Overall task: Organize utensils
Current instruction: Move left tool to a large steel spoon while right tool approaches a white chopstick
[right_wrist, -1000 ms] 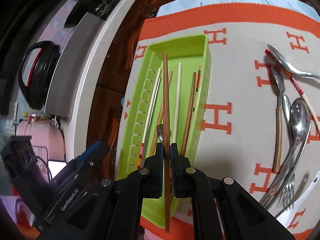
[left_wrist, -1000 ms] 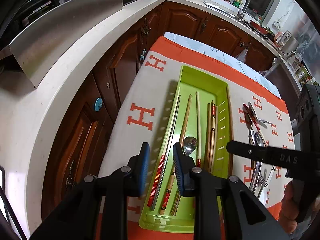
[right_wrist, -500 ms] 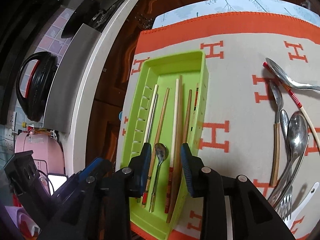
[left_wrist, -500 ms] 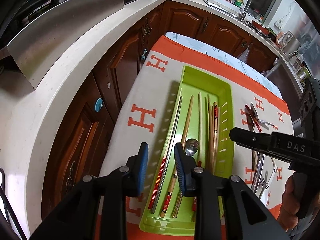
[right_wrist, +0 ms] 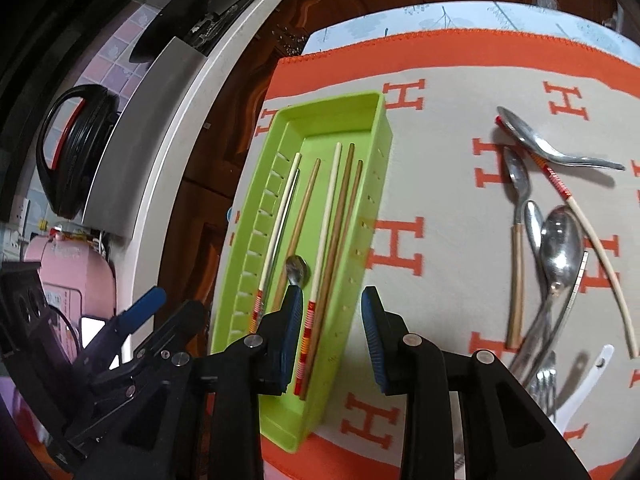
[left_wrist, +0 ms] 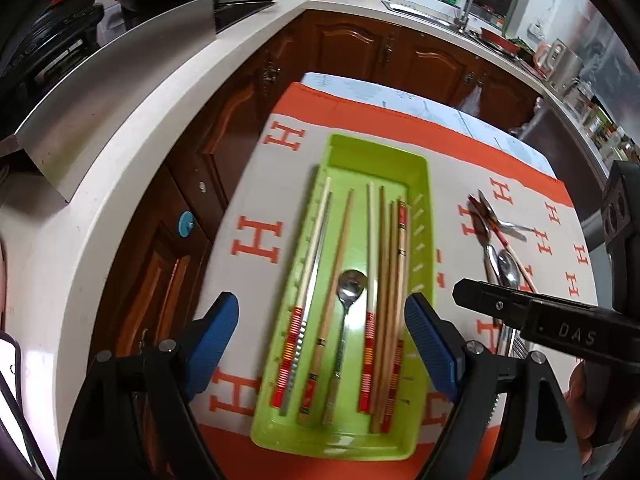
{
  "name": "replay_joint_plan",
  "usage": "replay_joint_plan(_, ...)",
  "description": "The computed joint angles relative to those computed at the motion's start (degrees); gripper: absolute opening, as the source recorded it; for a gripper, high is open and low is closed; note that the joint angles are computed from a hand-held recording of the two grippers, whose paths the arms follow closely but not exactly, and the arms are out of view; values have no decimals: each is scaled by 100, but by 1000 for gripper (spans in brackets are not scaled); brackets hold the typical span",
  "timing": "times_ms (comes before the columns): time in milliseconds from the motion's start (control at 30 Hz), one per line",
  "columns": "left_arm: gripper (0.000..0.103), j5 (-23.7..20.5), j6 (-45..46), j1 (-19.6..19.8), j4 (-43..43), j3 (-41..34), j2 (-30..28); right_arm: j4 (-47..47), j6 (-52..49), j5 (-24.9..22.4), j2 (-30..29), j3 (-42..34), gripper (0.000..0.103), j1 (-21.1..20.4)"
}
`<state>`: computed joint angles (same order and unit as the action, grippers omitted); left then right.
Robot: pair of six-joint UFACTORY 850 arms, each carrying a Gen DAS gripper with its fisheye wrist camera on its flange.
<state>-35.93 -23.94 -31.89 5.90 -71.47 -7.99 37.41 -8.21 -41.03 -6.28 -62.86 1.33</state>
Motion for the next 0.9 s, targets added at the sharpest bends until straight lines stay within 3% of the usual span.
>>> replay_joint_plan(267,84,474,-407,-389,540,238,278,-880,312,16,734,505,38,-266)
replay_joint_plan(400,84,583,206,-521,-179,165,282,-951,202,-46,1158,847,38,-722)
replay_joint_plan(500,84,454,740,-596,-821,-10,171,-975,85,-31,1445,1085,38,-1066)
replay_joint_plan(633,84,222,879,-803,-923,-288,-64,-1063,-49,27,1773,1378,38,-1581)
replay_joint_plan(900,81,-126,1378,-1022,-1447,-783,-603,-609,-571,-60,1874,1658,38,-2342)
